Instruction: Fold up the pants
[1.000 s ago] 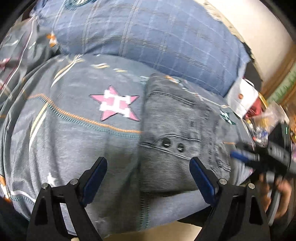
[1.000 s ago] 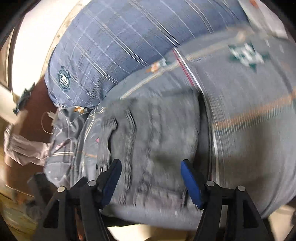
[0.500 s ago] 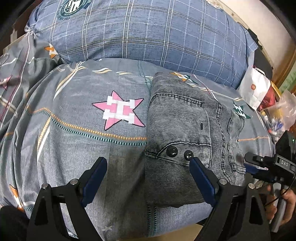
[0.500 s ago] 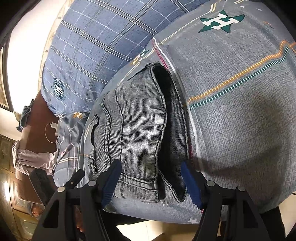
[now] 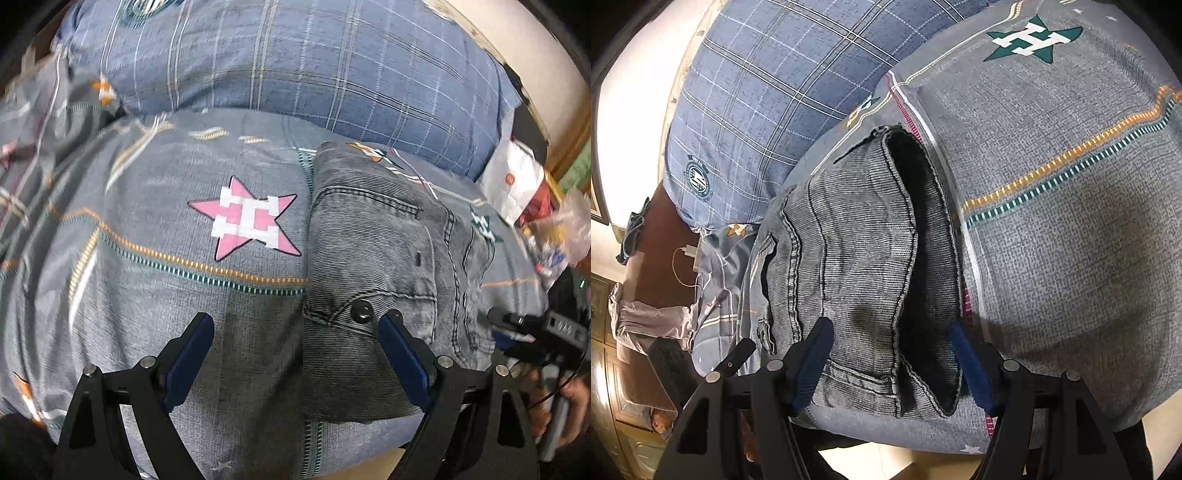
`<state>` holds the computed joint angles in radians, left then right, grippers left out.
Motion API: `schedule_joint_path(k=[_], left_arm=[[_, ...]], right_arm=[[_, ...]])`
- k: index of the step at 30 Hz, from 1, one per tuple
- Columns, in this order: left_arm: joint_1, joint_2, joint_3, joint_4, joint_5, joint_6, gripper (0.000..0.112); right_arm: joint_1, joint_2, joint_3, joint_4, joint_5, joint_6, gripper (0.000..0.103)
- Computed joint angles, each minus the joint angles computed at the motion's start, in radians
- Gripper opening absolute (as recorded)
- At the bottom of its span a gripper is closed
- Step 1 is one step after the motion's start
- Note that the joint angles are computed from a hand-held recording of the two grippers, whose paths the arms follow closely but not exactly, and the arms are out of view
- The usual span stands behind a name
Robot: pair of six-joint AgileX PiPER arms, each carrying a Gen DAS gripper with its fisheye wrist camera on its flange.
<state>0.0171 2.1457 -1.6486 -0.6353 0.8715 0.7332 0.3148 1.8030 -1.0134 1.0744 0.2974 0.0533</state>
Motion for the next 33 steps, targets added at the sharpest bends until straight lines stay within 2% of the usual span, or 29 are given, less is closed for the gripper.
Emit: schedule_joint_path(k=[2, 7, 10, 14, 16, 20, 24, 27, 29, 32, 33], left_arm=[[0.01, 0.049, -0.072, 0.006, 0.07, -0.043, 0.091], [0.003, 0.106, -0.172, 0.013, 0.149, -0.064, 0.091], [0.0, 0.154, -0.26, -0.016, 0.233, -0.074, 0.091], [-0.024, 0.203, -0.341, 0.004, 0.287, -0.111, 0.09], [-0.038, 0.214, -0.357, 0.013, 0.306, -0.113, 0.091], [-0.064, 0.219, -0.359, 0.03, 0.303, -0.115, 0.091], [-0.072, 0.243, -0.391, 0.019, 0.332, -0.147, 0.091], [-0.082, 0.225, -0.369, 0.014, 0.307, -0.123, 0.09], [-0.087, 0.211, -0.343, 0.01, 0.289, -0.097, 0.09], [-0.103, 0.228, -0.368, 0.027, 0.29, -0.105, 0.088], [-0.105, 0.238, -0.38, 0.029, 0.296, -0.112, 0.088]], right_arm=[[-0.005, 0.002, 0.01, 0.071, 0.001, -0.063, 0.07], [-0.029, -0.024, 0.042, 0.142, 0.0, -0.127, 0.07], [-0.046, -0.019, 0.049, 0.227, 0.03, -0.221, 0.07], [-0.039, 0.003, 0.022, 0.14, 0.047, -0.156, 0.07], [-0.044, 0.003, 0.037, 0.211, 0.045, -0.209, 0.07], [-0.048, 0.01, 0.03, 0.226, 0.053, -0.221, 0.073], [-0.047, 0.05, -0.013, 0.327, 0.107, -0.339, 0.073], [-0.034, 0.051, -0.027, 0.34, 0.093, -0.354, 0.073], [-0.032, 0.058, -0.031, 0.275, 0.081, -0.279, 0.073], [-0.043, 0.067, -0.027, 0.297, 0.08, -0.279, 0.073], [-0.042, 0.071, -0.041, 0.252, 0.085, -0.24, 0.073]])
